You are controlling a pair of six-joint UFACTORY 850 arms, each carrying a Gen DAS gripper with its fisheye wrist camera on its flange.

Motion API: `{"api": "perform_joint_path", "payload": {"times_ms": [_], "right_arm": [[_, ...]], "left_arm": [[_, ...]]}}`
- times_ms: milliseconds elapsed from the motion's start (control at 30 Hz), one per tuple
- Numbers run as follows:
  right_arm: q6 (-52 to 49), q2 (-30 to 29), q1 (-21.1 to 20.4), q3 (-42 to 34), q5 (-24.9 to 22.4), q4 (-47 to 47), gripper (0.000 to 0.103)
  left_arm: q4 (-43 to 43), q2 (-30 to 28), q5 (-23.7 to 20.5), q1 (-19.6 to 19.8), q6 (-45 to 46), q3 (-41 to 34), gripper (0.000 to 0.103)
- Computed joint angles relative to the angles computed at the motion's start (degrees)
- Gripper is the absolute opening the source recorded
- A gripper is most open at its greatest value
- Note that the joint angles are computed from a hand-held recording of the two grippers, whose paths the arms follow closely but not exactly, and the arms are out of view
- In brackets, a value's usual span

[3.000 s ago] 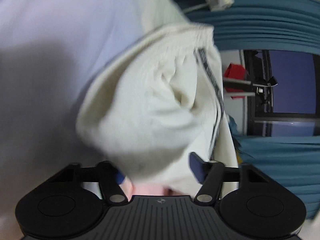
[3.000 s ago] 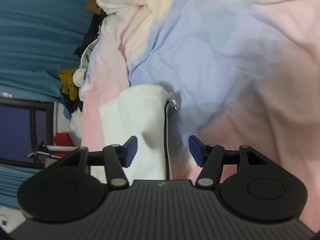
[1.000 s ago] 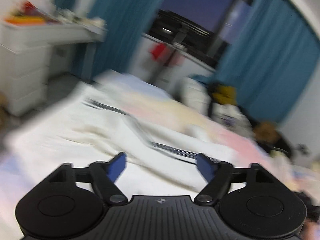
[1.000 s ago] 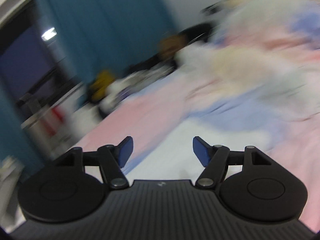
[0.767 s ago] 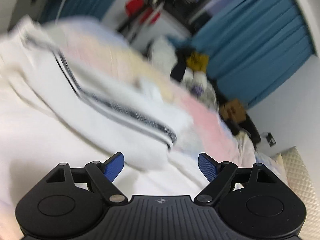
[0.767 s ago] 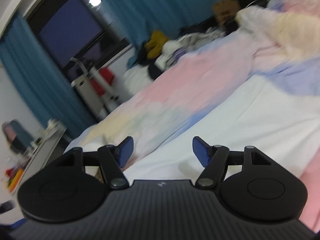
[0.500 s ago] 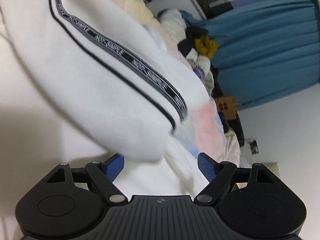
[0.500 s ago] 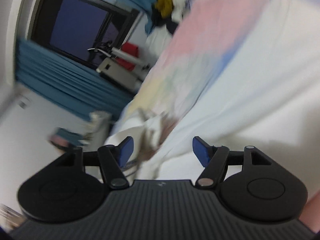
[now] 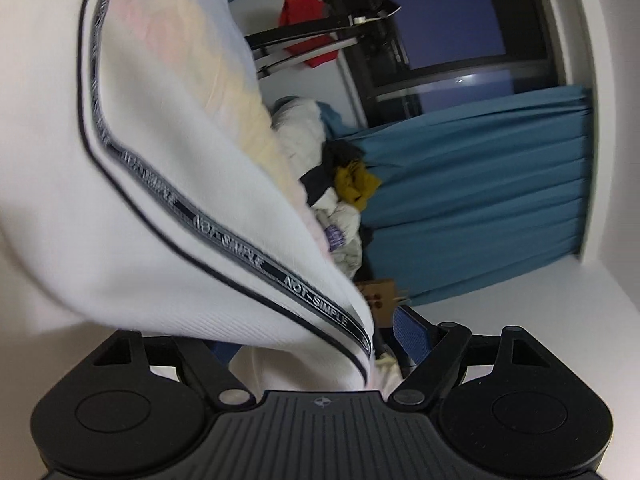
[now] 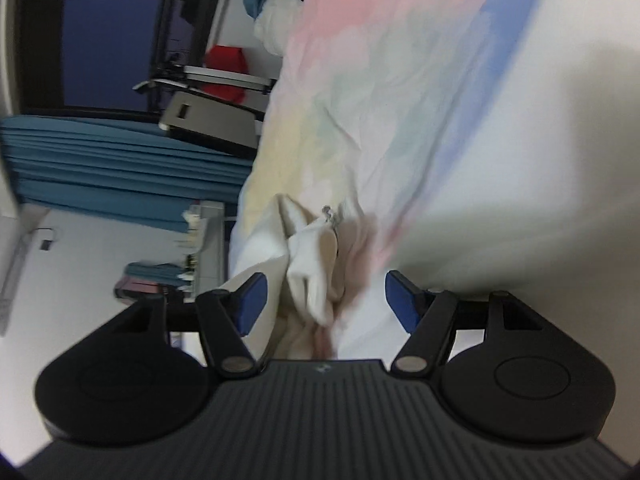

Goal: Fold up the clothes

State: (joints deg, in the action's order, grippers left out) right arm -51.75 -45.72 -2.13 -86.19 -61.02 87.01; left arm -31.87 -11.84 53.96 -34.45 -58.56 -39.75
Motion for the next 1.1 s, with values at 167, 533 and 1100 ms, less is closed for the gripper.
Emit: {"api": "perform_joint_path", "payload": {"times_ms": [167,533,1100], "right_arm": [[1.48,-1.61,5.43,-4.97,6.87,-2.41,0.053],[-14.63,6.59,9.00,-7.11,27.70,1.31,0.015],[-5.59,2.59,-1.43,-20.71,52.93,-21.42,0.016]], "left_arm": [[4.66,-2.20,7.71,2.56,-4.59,2.01,0.076],[3.80,0.76,7.94,2.18,1.80,3.80,0.077],[-15.02,4.93,-3.58,-4.92,28.60,0.50,0.081]]}}
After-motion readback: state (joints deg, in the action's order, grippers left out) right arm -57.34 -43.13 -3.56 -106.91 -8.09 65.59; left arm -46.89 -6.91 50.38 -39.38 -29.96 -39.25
